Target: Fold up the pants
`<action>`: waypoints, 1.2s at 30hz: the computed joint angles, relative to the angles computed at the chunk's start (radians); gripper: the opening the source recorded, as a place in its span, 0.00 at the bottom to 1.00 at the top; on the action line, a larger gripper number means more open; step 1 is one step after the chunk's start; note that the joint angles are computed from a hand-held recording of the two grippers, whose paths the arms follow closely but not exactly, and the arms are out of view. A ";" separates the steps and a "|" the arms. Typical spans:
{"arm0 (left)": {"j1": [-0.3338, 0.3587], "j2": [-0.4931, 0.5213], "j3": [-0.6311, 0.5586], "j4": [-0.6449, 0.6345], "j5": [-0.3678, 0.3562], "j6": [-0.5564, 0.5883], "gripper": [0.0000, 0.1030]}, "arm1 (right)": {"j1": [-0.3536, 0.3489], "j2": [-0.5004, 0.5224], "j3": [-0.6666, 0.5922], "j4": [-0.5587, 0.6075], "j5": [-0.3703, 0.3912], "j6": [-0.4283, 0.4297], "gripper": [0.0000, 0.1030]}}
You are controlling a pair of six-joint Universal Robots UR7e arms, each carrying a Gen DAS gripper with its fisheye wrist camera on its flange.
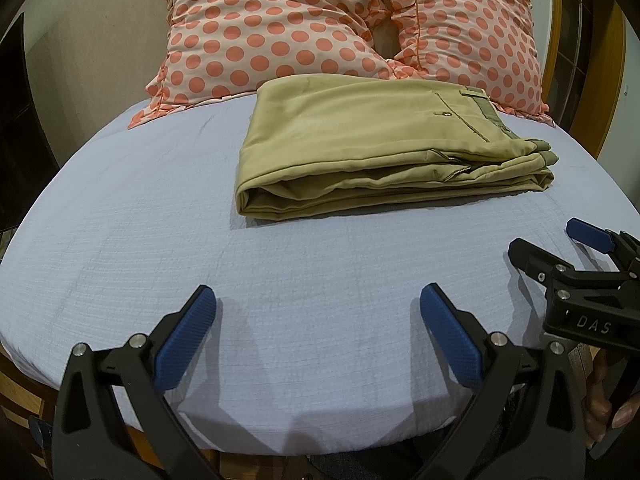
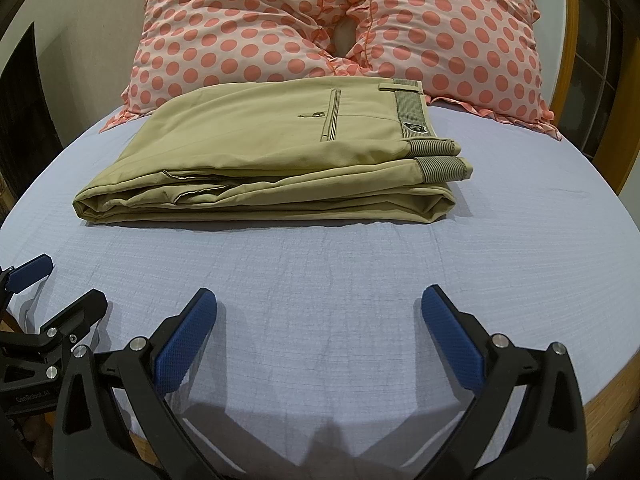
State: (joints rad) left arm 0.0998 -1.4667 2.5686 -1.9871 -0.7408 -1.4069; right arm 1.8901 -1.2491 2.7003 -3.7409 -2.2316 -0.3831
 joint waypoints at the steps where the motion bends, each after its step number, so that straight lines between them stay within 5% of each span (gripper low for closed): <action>1: 0.000 0.000 0.000 0.000 -0.001 0.000 0.98 | 0.000 0.000 0.000 0.000 0.000 0.000 0.99; 36: 0.004 0.003 -0.007 0.005 -0.009 0.000 0.98 | -0.001 0.003 -0.001 -0.004 0.000 -0.002 0.99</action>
State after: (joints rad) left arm 0.1035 -1.4633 2.5611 -1.9819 -0.7499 -1.4073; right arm 1.8887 -1.2459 2.6990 -3.7453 -2.2313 -0.3847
